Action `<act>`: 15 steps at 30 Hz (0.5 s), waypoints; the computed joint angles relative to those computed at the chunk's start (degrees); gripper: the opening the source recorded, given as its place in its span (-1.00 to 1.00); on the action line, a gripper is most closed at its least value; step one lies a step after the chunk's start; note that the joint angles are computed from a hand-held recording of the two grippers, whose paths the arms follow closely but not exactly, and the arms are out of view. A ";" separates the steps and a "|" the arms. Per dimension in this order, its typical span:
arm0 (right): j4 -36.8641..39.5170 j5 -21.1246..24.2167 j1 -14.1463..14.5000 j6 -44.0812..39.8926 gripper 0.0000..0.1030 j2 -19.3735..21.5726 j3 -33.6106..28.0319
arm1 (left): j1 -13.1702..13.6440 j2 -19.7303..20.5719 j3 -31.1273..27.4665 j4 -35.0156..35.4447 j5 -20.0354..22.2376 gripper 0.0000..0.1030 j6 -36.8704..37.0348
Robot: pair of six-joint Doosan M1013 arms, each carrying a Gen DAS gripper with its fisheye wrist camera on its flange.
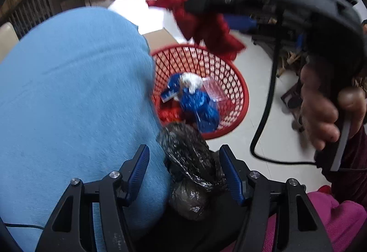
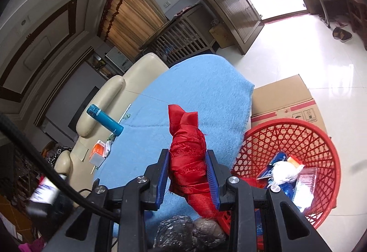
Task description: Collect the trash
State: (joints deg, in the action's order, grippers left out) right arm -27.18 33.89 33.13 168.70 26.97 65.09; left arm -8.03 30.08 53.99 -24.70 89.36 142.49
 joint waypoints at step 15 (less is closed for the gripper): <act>-6.19 0.16 0.13 6.33 -0.35 -2.04 2.10 | 0.02 -3.00 4.07 -0.24 -6.06 -0.25 5.65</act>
State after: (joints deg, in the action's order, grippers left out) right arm -33.37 34.06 33.26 175.03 24.92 67.19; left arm -8.01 27.08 58.06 -24.94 83.30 148.13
